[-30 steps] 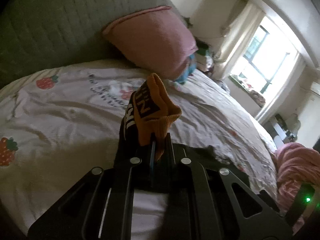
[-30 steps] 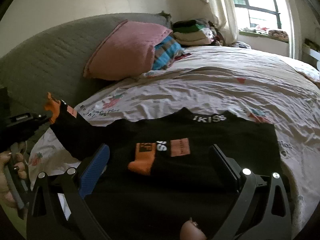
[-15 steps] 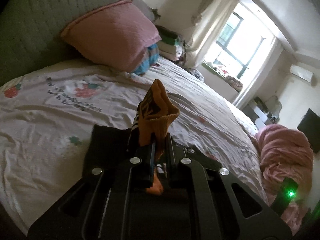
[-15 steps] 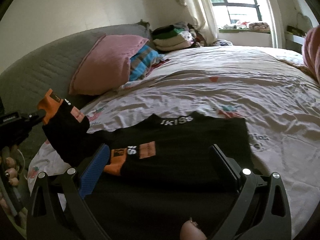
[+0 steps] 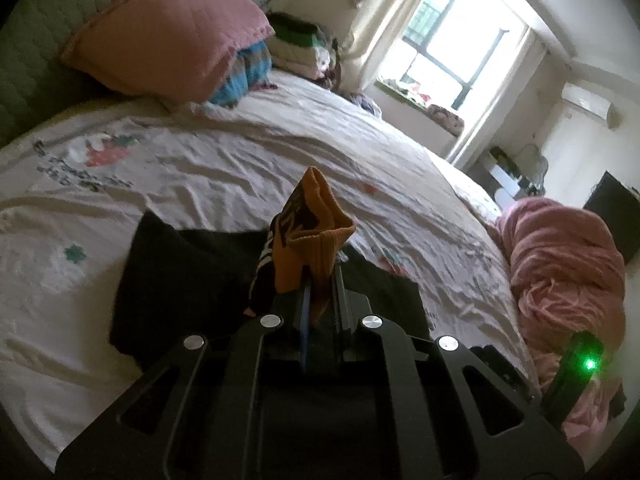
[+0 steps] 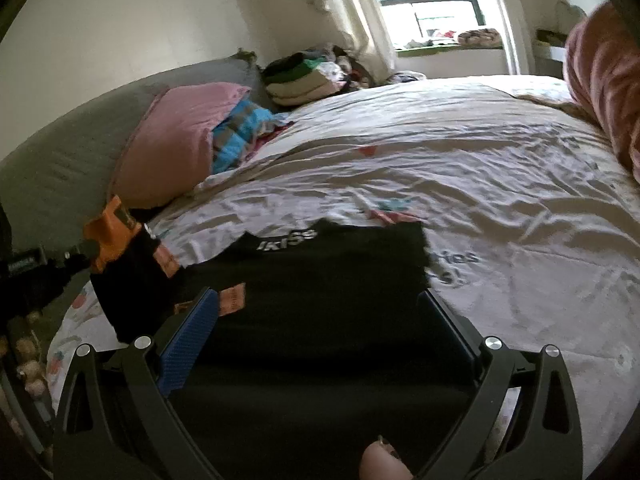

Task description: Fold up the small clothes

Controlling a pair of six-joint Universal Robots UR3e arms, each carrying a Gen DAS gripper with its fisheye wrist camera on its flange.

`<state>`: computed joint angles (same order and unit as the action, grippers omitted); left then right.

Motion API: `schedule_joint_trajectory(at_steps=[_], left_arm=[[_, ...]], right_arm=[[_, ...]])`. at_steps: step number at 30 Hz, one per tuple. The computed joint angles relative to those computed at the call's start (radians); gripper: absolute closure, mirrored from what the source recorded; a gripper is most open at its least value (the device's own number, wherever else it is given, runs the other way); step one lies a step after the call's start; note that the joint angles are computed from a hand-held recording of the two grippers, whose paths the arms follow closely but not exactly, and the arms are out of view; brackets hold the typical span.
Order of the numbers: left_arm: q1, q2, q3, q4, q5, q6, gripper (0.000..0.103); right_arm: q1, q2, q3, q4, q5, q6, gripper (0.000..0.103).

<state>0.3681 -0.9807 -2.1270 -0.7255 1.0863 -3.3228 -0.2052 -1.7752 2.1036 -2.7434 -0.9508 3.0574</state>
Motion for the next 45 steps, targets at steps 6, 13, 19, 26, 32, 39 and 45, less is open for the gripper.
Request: schedule_joint_trajectory(at_steps=[6,13,19,26,32,39,45], left_arm=[[-0.158,-0.160,-0.004,0.127,0.070,-0.062,0.100],[-0.275,-0.302,0.009,0.202,0.097,-0.092,0.100],[-0.308,-0.367,0.002,0.229,0.058,-0.083,0.097],[-0.267,-0.343,-0.040,0.230,-0.004,-0.044,0.070],[-0.177,-0.217,-0.075,0.178,0.117,-0.002,0.032],[0.128,0.050,-0.150,0.000,0.055,0.115,0.017],[0.382,0.245,-0.160,-0.225,-0.082,0.247,0.013]], right_arm=[[-0.101,-0.034,0.030,0.044,0.049,-0.036,0.005],[-0.156,-0.034,0.038,0.067,0.067,-0.046,0.005],[-0.137,0.001,0.016,0.064,0.036,-0.034,0.005],[-0.056,0.061,-0.040,0.070,-0.041,-0.024,0.005],[0.118,0.210,-0.186,0.146,-0.136,-0.071,0.005],[0.295,0.411,-0.335,0.178,-0.231,-0.096,0.025],[0.313,0.467,-0.357,0.191,-0.166,-0.121,0.089]])
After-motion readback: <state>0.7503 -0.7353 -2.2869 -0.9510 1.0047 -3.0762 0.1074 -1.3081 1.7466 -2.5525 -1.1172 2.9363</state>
